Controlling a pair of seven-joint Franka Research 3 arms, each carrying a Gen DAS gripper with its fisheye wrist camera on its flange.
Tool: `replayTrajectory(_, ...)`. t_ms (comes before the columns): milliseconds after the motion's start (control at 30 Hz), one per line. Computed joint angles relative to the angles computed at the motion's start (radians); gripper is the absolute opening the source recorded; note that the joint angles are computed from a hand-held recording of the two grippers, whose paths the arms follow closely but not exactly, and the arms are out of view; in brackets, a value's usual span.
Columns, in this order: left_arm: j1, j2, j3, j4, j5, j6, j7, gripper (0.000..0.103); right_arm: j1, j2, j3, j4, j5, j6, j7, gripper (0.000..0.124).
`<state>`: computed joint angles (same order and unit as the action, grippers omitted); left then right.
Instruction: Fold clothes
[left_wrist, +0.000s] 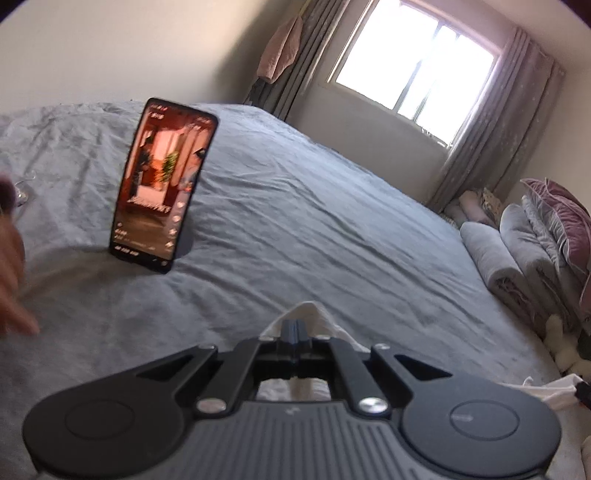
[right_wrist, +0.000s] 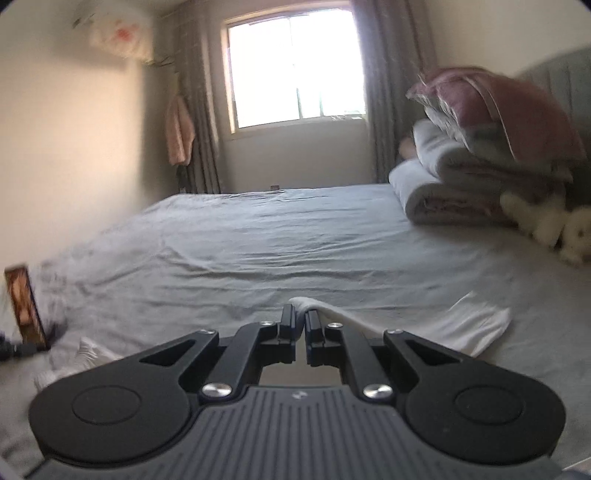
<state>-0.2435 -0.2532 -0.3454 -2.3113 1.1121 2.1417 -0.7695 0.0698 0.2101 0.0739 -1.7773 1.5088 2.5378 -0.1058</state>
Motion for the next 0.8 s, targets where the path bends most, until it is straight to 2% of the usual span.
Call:
replayTrajectory(133, 0.001, -0.019, 0.017, -0.031, -0.035, 0.079, 0.008, 0.000, 0.000, -0.010, -0.018, -0.033, -0.152, -0.015, 0.055, 0.008)
replayTrajectory(300, 0.016, 0.019, 0.022, -0.007, -0.051, 0.148, 0.018, 0.001, 0.010, 0.010, -0.028, -0.061, -0.377, 0.016, 0.115, 0.008)
replayTrajectory(400, 0.027, 0.053, 0.038, 0.006, -0.053, 0.225, 0.002, 0.018, 0.019, 0.046, -0.037, -0.048, -0.552, 0.032, 0.225, 0.008)
replayTrajectory(433, 0.030, 0.069, 0.043, 0.015, -0.061, 0.242, -0.001, 0.029, 0.017, 0.056, -0.038, -0.039, -0.597, 0.029, 0.261, 0.009)
replayTrajectory(467, 0.033, 0.083, 0.046, 0.022, -0.065, 0.256, -0.007, 0.032, 0.011, 0.063, -0.034, -0.030, -0.619, 0.027, 0.276, 0.010)
replayTrajectory(533, 0.036, 0.109, 0.050, 0.035, -0.062, 0.271, -0.028, 0.034, -0.010, 0.057, -0.011, -0.036, -0.600, 0.048, 0.230, 0.013)
replayTrajectory(667, 0.030, 0.150, 0.054, 0.071, -0.049, 0.248, -0.073, 0.034, -0.046, 0.017, 0.034, -0.080, -0.445, 0.076, 0.007, 0.014)
replayTrajectory(800, 0.011, 0.182, 0.059, 0.107, -0.046, 0.194, -0.114, 0.034, -0.044, 0.006, 0.032, -0.084, -0.357, 0.002, -0.136, 0.016)
